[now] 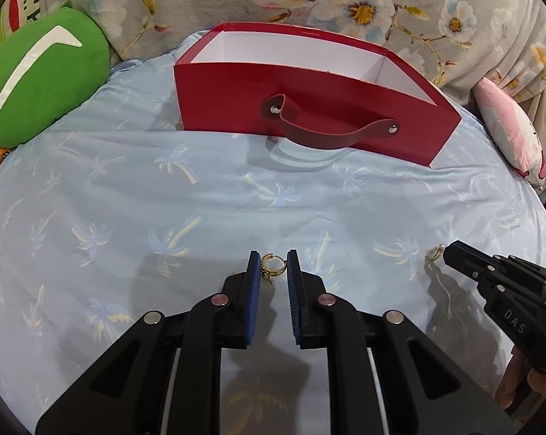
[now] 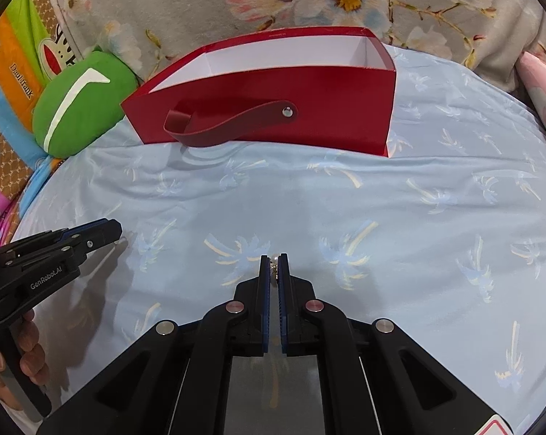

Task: Organize jewelry
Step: 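Carry both earrings into the red box and open both tools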

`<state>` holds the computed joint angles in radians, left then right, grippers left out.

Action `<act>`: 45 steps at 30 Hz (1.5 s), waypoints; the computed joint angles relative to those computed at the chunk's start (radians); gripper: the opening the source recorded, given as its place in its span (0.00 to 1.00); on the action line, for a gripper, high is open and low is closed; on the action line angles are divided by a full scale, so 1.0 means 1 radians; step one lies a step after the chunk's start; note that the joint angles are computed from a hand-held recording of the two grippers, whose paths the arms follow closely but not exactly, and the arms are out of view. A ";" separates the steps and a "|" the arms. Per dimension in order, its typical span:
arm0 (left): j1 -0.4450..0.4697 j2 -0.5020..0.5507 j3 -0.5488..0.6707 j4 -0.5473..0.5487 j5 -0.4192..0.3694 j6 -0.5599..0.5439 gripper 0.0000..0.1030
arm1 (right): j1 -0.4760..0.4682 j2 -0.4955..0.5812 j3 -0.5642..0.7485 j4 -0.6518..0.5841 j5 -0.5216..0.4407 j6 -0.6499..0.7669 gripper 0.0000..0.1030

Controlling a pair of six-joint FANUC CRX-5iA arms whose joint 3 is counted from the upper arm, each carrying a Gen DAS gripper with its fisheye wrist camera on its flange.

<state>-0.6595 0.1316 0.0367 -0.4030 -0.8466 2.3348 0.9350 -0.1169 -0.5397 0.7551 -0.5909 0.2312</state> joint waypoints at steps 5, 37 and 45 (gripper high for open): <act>-0.004 -0.014 0.009 -0.011 -0.009 0.008 0.14 | -0.010 -0.030 -0.003 0.018 0.011 -0.010 0.04; 0.073 0.218 0.522 -0.114 -0.144 -0.169 0.14 | -0.232 0.211 0.455 -0.106 0.063 0.381 0.04; 0.108 0.413 0.758 -0.035 -0.205 -0.262 0.14 | -0.289 0.385 0.702 -0.310 -0.016 0.575 0.04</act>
<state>-0.5514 0.5442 0.7944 -0.4383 -1.0513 2.0729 0.6459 0.2684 0.1622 0.4447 -0.6070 0.8061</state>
